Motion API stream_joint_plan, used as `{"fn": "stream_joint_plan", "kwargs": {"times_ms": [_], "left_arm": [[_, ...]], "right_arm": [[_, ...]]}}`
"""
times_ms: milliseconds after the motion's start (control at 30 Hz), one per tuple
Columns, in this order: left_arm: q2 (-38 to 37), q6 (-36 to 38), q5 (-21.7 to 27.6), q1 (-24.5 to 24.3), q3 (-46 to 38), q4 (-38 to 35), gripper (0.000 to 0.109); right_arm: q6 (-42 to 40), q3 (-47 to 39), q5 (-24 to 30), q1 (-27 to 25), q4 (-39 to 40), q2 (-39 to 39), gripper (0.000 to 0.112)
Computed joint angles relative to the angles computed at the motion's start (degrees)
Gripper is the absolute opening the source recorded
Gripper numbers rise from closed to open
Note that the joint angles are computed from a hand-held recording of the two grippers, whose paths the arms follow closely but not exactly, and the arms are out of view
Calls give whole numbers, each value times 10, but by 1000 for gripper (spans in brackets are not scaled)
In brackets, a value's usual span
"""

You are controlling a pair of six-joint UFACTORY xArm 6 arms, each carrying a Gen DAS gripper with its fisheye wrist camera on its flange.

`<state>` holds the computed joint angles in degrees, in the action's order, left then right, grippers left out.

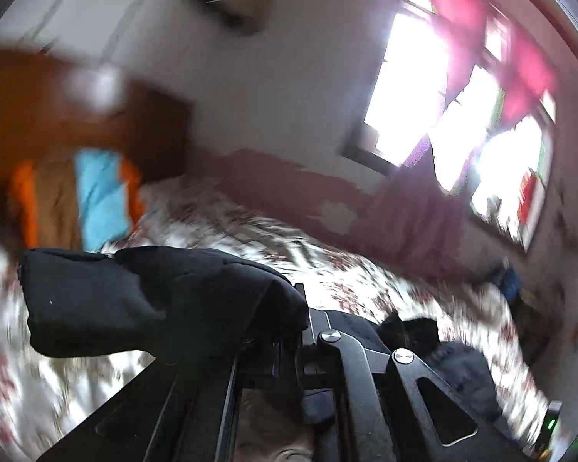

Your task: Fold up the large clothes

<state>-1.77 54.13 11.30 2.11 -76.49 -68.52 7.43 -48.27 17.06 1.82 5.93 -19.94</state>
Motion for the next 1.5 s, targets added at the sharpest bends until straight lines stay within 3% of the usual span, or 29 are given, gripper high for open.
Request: {"fn": "stream_joint_plan", "kwargs": {"times_ms": [133, 167, 367, 467, 600, 900, 933, 1000, 1033, 1067, 1167, 1300, 1500], "left_arm": [[-1, -105, 7, -61, -25, 200, 6], [-1, -119, 17, -72, -31, 222, 6], [35, -188, 117, -150, -96, 297, 6], [52, -174, 140, -179, -99, 296, 6], [83, -175, 219, -207, -114, 283, 6], [113, -216, 316, -238, -68, 345, 15], [112, -205, 332, -235, -62, 339, 21], [105, -181, 365, -227, -48, 323, 49], [95, -172, 369, -225, -33, 317, 80], [81, -161, 362, -223, -12, 307, 90], [40, -128, 363, -212, 39, 291, 90], [-25, -137, 334, -188, 115, 289, 90], [-84, -203, 276, -127, 184, 331, 90]], "right_arm": [[-52, 35, -27, -12, 52, -32, 101], [-67, 41, -32, -17, 66, -37, 101], [-189, 70, -47, -58, 185, -71, 101], [-231, 89, -52, -84, 227, -92, 101], [-304, 107, -29, -119, 307, -120, 101], [-278, 134, 8, -161, 269, -147, 101], [-273, 134, 11, -160, 263, -147, 101], [-271, 131, 19, -158, 262, -144, 101], [-282, 126, 29, -157, 277, -142, 101], [-297, 120, 41, -156, 298, -138, 101], [-326, 108, 77, -153, 347, -129, 101], [-374, 91, 121, -142, 403, -114, 101], [-368, 51, 171, -122, 414, -60, 101]]}}
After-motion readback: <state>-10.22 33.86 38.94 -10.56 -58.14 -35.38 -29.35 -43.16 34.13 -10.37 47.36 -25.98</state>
